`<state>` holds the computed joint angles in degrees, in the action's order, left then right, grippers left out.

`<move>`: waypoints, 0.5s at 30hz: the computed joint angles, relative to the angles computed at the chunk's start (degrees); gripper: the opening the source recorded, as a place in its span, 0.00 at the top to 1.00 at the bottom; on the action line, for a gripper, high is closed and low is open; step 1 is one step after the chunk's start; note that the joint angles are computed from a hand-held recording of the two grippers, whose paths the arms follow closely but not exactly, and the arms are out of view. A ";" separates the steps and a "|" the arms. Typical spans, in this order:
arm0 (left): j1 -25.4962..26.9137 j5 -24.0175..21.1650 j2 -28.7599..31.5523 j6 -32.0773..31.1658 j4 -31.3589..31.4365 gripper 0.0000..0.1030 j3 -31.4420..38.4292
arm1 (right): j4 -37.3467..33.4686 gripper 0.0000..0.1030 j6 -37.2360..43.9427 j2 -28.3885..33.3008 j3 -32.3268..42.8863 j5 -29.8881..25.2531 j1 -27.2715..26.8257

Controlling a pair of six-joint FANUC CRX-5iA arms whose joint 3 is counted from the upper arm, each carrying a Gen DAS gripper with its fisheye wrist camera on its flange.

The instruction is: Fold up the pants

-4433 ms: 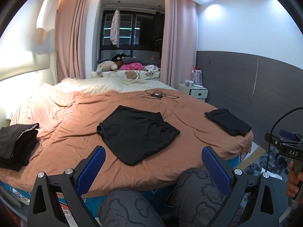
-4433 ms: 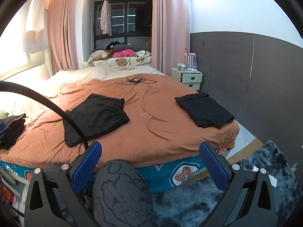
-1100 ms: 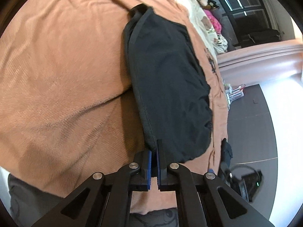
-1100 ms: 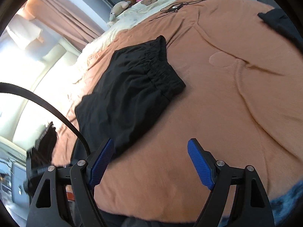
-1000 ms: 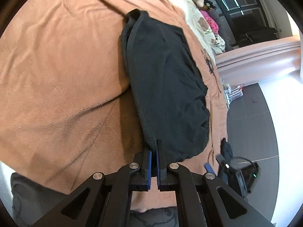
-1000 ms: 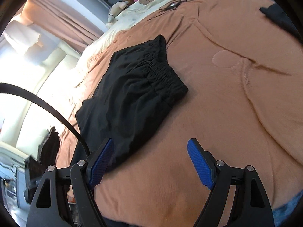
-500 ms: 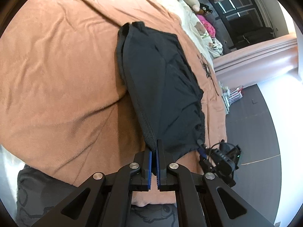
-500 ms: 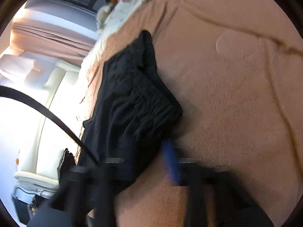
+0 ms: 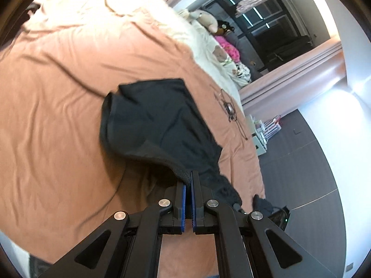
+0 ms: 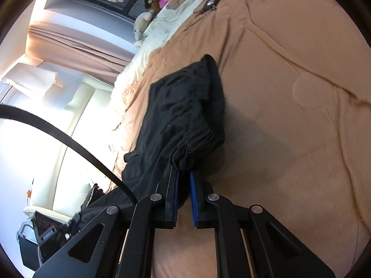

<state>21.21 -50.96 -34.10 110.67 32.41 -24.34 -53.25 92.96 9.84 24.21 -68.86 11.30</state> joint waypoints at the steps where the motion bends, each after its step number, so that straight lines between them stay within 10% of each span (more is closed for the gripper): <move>1: 0.04 0.44 1.04 -0.68 0.20 0.97 0.99 | -0.04 0.94 -0.30 0.39 0.61 0.48 0.31; 15: 0.78 3.52 15.20 -7.02 1.97 0.97 13.75 | -1.87 0.94 -3.72 5.65 8.73 2.55 1.54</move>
<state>22.00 -47.43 -18.90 103.65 34.37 -10.59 -55.12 89.24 15.49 32.95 -66.31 12.83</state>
